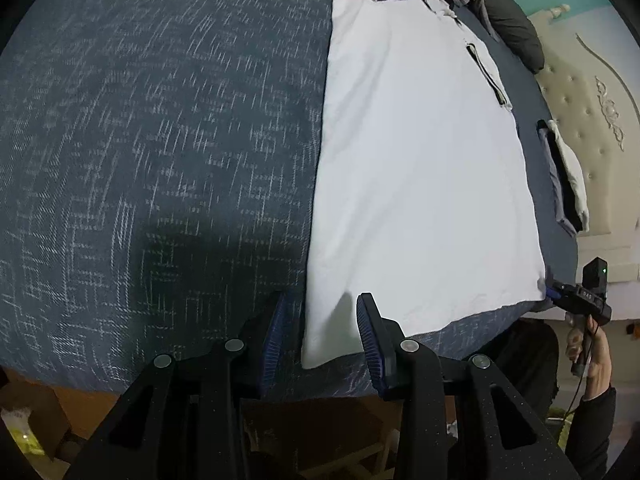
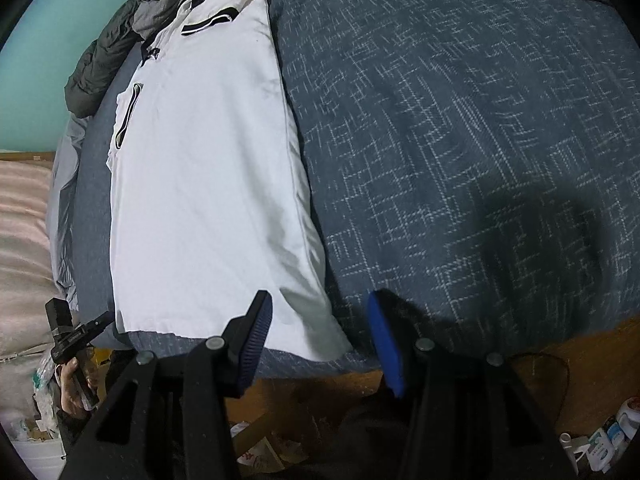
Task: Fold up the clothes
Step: 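Move both open tools down to the polo hem, then grasp the polo hem with both tools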
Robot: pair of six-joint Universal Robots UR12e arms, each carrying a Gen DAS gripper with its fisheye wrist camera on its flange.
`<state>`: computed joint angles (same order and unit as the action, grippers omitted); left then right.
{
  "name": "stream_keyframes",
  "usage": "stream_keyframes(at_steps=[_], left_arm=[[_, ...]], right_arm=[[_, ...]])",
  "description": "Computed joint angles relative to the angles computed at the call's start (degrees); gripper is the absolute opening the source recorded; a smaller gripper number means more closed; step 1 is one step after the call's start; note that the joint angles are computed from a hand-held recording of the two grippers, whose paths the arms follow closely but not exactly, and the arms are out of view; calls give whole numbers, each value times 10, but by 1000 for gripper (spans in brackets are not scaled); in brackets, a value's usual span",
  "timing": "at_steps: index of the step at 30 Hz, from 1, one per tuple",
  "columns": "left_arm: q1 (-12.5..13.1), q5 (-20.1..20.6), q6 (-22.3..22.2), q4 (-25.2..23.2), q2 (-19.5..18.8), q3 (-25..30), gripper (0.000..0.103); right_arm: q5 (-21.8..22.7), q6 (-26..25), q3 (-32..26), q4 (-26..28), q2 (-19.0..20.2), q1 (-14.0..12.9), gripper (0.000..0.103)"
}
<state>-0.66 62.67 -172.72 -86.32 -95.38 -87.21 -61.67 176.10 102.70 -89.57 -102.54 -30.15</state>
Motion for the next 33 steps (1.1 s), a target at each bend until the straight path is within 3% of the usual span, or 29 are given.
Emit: stream_keyframes(at_steps=[7,8,10,11,14,17,25,33], left_arm=[[0,-12,24,6,7,-16,37],[-1,-13,28,6,7,-16,34],[-1,-16,37,1,6,-15,7],[0,-18,42,-1,6,-14,5],[0,-27,46,-1,7,-14,5],[-1,-41,43,7,8,-9,4],[1,-83,38,22,-1,36,4],[1,-89,13,32,-46,121,4]], right_arm=[[23,-7,5,17,1,-2,50],[29,-7,7,17,0,-4,49],[36,-12,9,16,-3,-5,35],[38,-15,10,16,-3,-5,26],[46,-20,10,12,-4,-2,10],[67,-32,11,2,-8,-7,6],[91,-37,-16,-24,-5,-14,6],[104,-23,-74,-54,28,-5,5]])
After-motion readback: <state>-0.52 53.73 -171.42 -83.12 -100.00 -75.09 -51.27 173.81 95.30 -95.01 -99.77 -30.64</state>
